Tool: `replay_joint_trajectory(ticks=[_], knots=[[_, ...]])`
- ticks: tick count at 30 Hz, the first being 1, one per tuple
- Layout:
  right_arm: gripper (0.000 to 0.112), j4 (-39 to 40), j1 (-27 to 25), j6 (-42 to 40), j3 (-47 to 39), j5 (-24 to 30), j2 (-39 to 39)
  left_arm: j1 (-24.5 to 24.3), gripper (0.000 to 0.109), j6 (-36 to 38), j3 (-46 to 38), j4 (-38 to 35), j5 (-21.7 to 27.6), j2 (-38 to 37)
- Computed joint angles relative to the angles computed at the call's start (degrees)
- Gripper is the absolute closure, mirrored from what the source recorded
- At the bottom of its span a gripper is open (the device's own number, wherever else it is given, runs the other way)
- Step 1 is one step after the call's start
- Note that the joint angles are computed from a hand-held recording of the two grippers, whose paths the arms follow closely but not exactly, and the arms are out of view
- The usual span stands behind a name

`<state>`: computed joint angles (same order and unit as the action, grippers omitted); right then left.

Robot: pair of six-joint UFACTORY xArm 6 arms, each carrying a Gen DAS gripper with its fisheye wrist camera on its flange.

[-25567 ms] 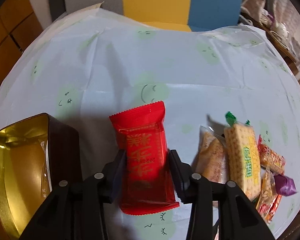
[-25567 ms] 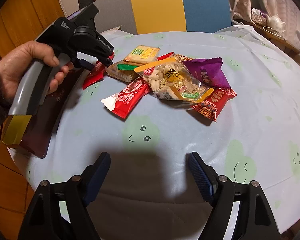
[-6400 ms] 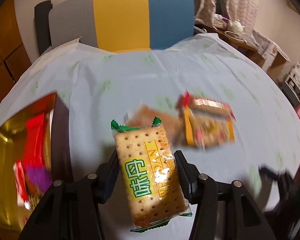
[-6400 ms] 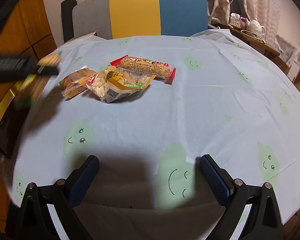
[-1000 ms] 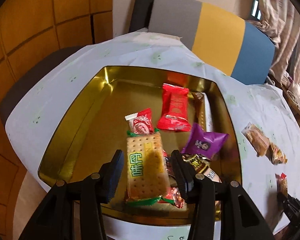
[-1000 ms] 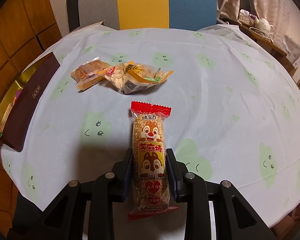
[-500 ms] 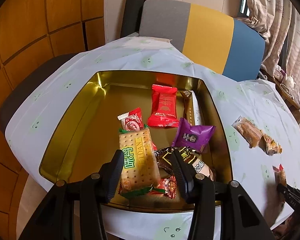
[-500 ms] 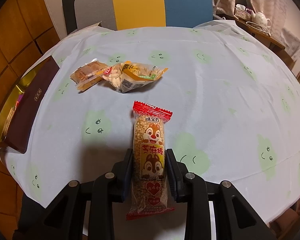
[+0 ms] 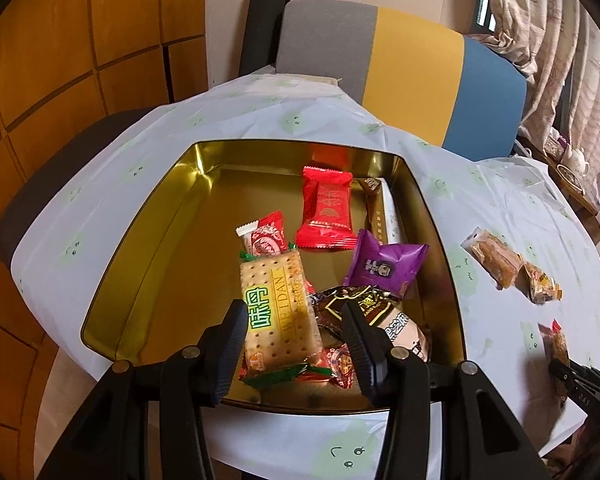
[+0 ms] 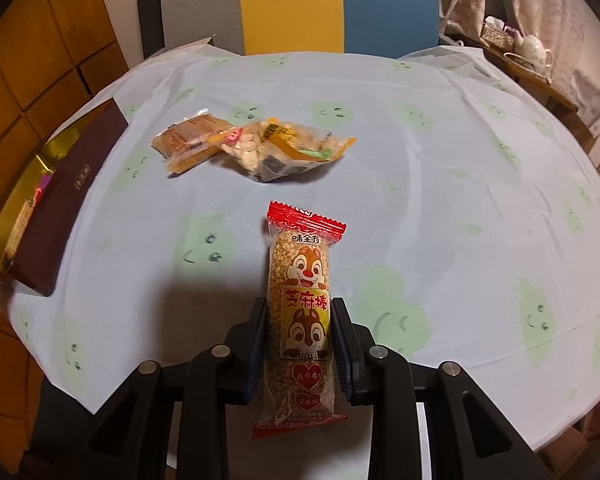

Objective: Organize snacks
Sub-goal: 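Lower the WEIDAN cracker pack into the gold tin and open the left tool, then carry the sesame bar toward the gold tin with the right tool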

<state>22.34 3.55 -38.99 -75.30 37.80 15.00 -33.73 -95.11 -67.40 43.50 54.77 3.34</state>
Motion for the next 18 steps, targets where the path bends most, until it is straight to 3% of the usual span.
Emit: replay_joint_trajectory(ticks=[13,15,18], knots=[[0.079,5.1,3.4,-5.0,-2.0,6.3,0.4,-1.5,0.059,2.6,-3.0,0.3,0.8,2.3],[0.071,6.6,2.6,-5.1,-3.0,8.3,0.9,-1.6,0.059,2.7,-3.0,0.2,0.5,2.3],[0.068,7.3,1.8,-5.0,-3.6,8.9,1.0,-1.9,0.059,3.0,-3.4,0.1,0.5,2.7]])
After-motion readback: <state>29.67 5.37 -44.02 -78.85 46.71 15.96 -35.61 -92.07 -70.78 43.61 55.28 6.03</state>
